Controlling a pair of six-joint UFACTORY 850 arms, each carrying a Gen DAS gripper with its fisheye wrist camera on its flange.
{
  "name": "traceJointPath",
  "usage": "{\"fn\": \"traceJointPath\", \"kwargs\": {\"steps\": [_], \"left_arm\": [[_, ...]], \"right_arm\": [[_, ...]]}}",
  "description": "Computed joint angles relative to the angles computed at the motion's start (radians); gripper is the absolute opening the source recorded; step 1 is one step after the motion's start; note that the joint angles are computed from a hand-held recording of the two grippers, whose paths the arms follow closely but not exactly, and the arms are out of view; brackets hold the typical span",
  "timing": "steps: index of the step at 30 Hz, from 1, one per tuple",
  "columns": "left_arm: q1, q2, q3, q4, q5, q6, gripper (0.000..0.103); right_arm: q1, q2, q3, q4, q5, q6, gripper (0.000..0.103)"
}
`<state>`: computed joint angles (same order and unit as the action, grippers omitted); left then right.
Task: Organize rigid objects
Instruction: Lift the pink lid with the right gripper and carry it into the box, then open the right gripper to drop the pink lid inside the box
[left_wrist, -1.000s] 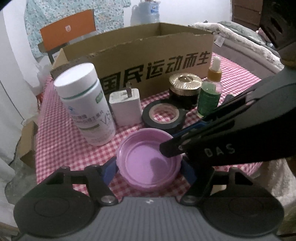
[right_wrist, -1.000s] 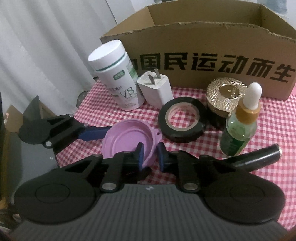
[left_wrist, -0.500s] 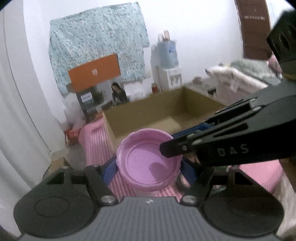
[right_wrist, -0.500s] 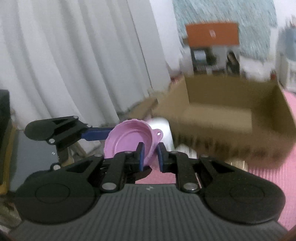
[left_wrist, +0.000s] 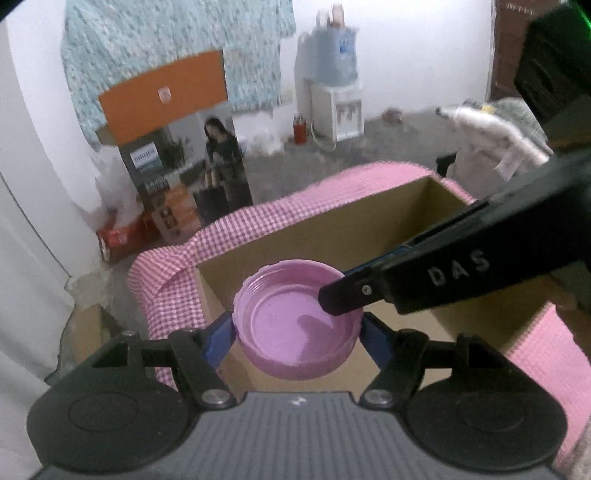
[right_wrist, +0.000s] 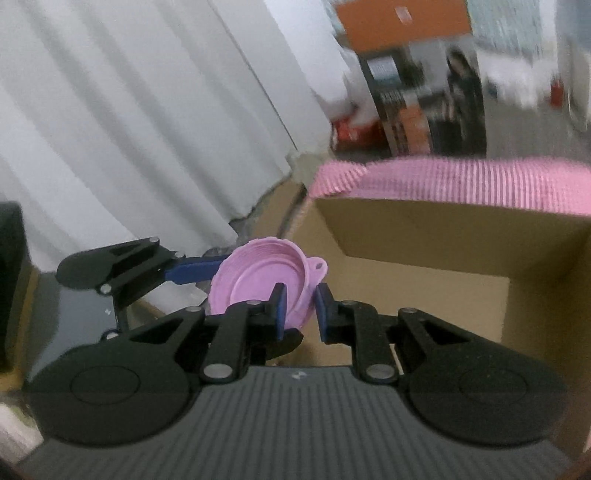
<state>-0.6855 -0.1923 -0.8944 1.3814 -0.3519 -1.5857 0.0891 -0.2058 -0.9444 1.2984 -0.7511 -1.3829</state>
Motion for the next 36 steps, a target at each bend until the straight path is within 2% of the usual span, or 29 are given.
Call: {"fn": "traceJointPath", "kwargs": {"steps": [3, 8, 16, 20, 25, 29, 31, 34, 36], "left_arm": [[0.018, -0.077, -0.059, -0.06, -0.009, 0.108, 0.074], [0.033, -0.19, -0.16, -0.18, -0.048, 0.299, 0.074], [0.047, -0.302, -0.261, -0.299, -0.114, 0.481, 0.074], [0.057, -0.323, -0.279, -0.362, -0.119, 0.542, 0.075], [0.052, -0.304, -0.259, -0.318, -0.112, 0.493, 0.078], [0.04, -0.251, -0.218, -0.233, -0.105, 0.379, 0.078], [0.033, -0.188, -0.166, -0.13, -0.083, 0.25, 0.08], [0.02, -0.085, -0.088, 0.028, -0.073, 0.044, 0.081], [0.005, 0.002, -0.026, 0.135, -0.078, -0.101, 0.09]], "right_arm": [[0.008, -0.13, -0.117, -0.079, 0.001, 0.121, 0.015], [0.027, -0.28, -0.234, -0.152, 0.008, 0.237, 0.015], [0.04, -0.44, -0.373, -0.196, -0.028, 0.349, 0.015], [0.049, -0.494, -0.413, -0.182, -0.039, 0.374, 0.015], [0.057, -0.539, -0.438, -0.144, -0.038, 0.373, 0.016], [0.05, -0.52, -0.419, -0.104, -0.042, 0.341, 0.017], [0.041, -0.484, -0.392, -0.084, -0.052, 0.313, 0.019], [0.022, -0.41, -0.337, -0.054, -0.064, 0.255, 0.027], [0.011, -0.352, -0.294, -0.029, -0.063, 0.207, 0.031]]}}
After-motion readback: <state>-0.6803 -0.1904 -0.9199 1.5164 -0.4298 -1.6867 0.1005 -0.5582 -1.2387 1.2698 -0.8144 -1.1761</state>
